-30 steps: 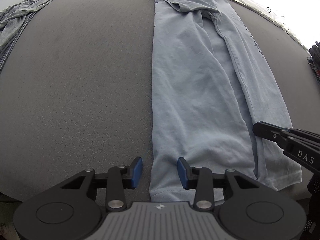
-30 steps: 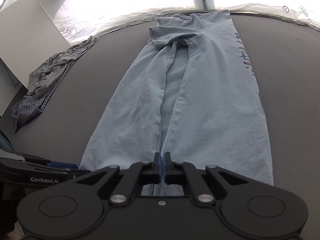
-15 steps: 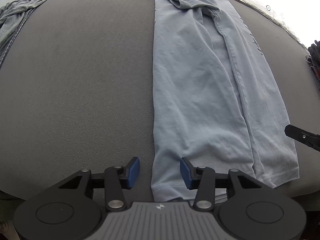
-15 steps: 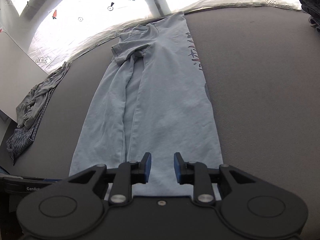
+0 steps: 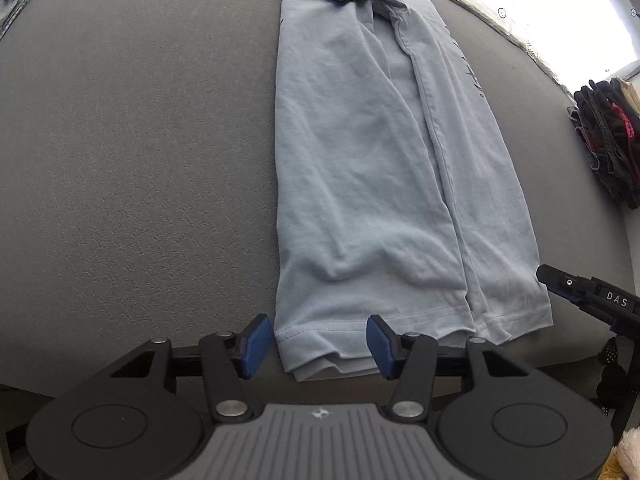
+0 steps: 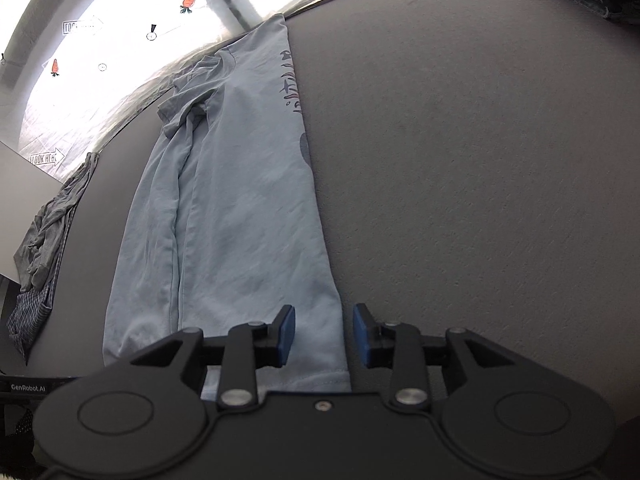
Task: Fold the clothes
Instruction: 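Open the right gripper and grasp the hem with the left gripper, then grasp the hem with both grippers and lift it over toward the collar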
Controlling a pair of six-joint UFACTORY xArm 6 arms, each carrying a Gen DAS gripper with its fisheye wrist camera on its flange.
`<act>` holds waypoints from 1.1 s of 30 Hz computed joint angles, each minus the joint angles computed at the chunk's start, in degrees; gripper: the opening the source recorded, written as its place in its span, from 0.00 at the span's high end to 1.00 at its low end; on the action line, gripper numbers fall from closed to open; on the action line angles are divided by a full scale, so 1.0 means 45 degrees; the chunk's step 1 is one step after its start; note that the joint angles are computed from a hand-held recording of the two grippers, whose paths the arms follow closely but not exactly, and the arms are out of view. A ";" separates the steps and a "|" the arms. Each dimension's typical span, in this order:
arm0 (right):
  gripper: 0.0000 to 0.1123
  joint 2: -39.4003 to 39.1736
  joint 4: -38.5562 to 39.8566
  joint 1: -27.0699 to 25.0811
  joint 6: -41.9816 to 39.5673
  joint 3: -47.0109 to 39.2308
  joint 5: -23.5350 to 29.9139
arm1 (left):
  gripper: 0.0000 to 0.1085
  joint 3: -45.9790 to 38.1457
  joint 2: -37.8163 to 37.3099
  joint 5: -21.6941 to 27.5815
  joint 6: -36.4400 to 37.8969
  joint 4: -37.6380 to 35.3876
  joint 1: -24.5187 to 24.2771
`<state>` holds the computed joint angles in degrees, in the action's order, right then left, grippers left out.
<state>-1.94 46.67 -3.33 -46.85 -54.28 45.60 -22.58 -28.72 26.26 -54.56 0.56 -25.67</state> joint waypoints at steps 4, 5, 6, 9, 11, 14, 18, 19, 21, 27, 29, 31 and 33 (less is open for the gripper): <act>0.69 0.0158 0.0294 -0.0173 0.0189 -0.0131 0.0396 | 0.78 0.0166 -0.0226 0.0126 -0.0321 0.0241 0.0096; 0.69 0.0207 0.0335 -0.0189 0.0209 -0.0164 0.0446 | 0.84 0.0237 -0.0323 0.0176 -0.0361 0.0246 0.0131; 0.67 0.0209 0.0411 -0.0198 0.0159 -0.0158 0.0457 | 0.84 0.0387 -0.0459 0.0075 -0.0305 0.0092 0.0173; 0.67 0.0206 0.0382 -0.0246 -0.0015 -0.0177 0.0603 | 0.90 0.1066 -0.0897 -0.0827 0.0298 -0.1411 0.0187; 0.67 0.0274 0.0300 -0.0380 -0.0133 -0.0325 0.1054 | 0.90 0.1462 -0.1193 -0.1360 0.0489 -0.2020 0.0138; 0.67 0.0492 0.0474 -0.0869 -0.0049 -0.0613 0.2259 | 0.90 0.2316 -0.1768 -0.2825 0.2043 -0.4801 -0.0168; 0.68 0.0844 0.0929 -0.1553 0.0488 -0.0907 0.3407 | 0.89 0.2637 -0.2003 -0.2711 0.1412 -0.4856 -0.0032; 0.69 0.0961 0.1010 -0.1717 0.0684 -0.1010 0.3673 | 0.89 0.2584 -0.1937 -0.2597 0.1270 -0.4624 0.0011; 0.70 0.0966 0.0901 -0.1784 0.0667 -0.1045 0.3834 | 0.83 0.2442 -0.1745 -0.2520 0.1265 -0.4484 0.0007; 0.66 0.0732 0.0120 -0.1325 0.0103 -0.1053 0.3507 | 0.59 0.1839 -0.1069 -0.2577 0.2783 -0.5164 -0.0174; 0.68 0.0655 -0.0205 -0.1192 0.0010 -0.1045 0.3357 | 0.61 0.1597 -0.0930 -0.2251 0.2654 -0.4612 -0.0143; 0.81 0.0669 -0.0590 -0.1119 -0.0079 -0.1112 0.3234 | 0.89 0.1543 -0.0878 -0.2202 0.3158 -0.4799 -0.0178; 0.92 0.0902 -0.0540 -0.1290 0.0048 -0.1369 0.3569 | 0.89 0.1719 -0.0852 -0.2789 0.4168 -0.6294 -0.0401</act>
